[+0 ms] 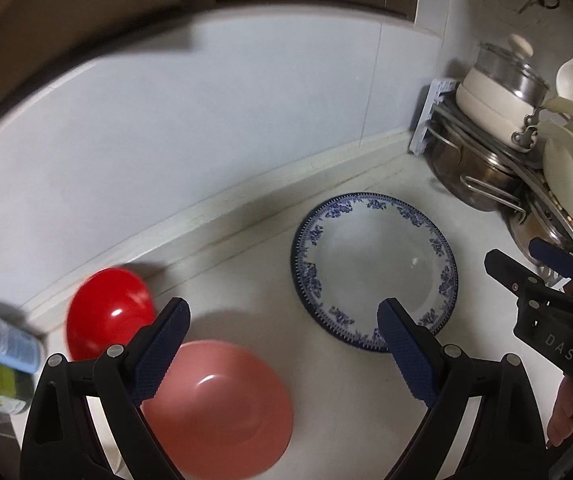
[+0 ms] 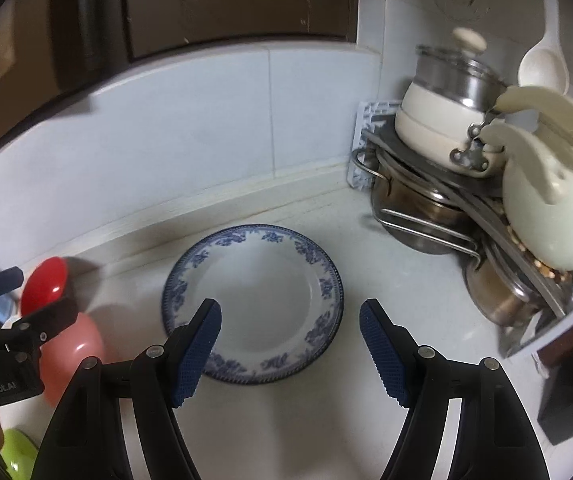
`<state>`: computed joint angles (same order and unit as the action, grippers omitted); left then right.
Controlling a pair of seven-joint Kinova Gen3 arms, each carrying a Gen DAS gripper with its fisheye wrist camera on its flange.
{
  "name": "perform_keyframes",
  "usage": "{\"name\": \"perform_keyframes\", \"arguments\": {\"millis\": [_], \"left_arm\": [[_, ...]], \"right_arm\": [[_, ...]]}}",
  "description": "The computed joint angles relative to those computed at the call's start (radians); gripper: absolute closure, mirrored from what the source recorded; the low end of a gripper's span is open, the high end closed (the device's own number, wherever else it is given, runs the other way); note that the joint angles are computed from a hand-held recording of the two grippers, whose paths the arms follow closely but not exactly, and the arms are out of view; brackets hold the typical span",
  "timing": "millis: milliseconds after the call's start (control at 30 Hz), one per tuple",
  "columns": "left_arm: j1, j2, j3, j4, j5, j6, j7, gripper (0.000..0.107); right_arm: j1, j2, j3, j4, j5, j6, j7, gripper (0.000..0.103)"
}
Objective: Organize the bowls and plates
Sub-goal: 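Move both grippers to the rim of the blue-patterned white plate by the pots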
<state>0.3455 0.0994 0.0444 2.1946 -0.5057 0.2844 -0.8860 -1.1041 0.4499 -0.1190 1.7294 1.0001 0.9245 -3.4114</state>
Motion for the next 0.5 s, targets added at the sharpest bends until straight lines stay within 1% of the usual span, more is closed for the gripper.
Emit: {"name": "perform_keyframes", "arguments": {"millis": [33,133,267,367,433,500], "left_arm": [[-0.016,0.023,0.012,-0.016,0.027,-0.001,-0.031,0.013],[-0.016,0.091,0.009,-0.064,0.073,0.01,-0.074,0.015],[-0.056,0.172,0.032,-0.132,0.191,0.032,-0.199,0.016],[-0.049,0.224,0.015,-0.179,0.242,0.048,-0.252,0.019],[-0.035,0.257,-0.005,-0.212,0.262,0.066,-0.267,0.02],[-0.055,0.288,0.007,-0.243,0.3,0.084,-0.304,0.022]], "right_arm": [[0.016,0.007,0.0,-0.006,-0.01,-0.01,0.014,0.03],[0.056,0.028,0.013,-0.012,-0.032,-0.052,0.042,0.03],[0.113,0.055,0.033,-0.026,-0.089,-0.122,0.102,0.03],[0.159,0.076,0.049,-0.038,-0.156,-0.187,0.164,0.03],[0.18,0.096,0.059,-0.055,-0.204,-0.204,0.21,0.03],[0.188,0.115,0.075,-0.068,-0.238,-0.219,0.243,0.03]]}}
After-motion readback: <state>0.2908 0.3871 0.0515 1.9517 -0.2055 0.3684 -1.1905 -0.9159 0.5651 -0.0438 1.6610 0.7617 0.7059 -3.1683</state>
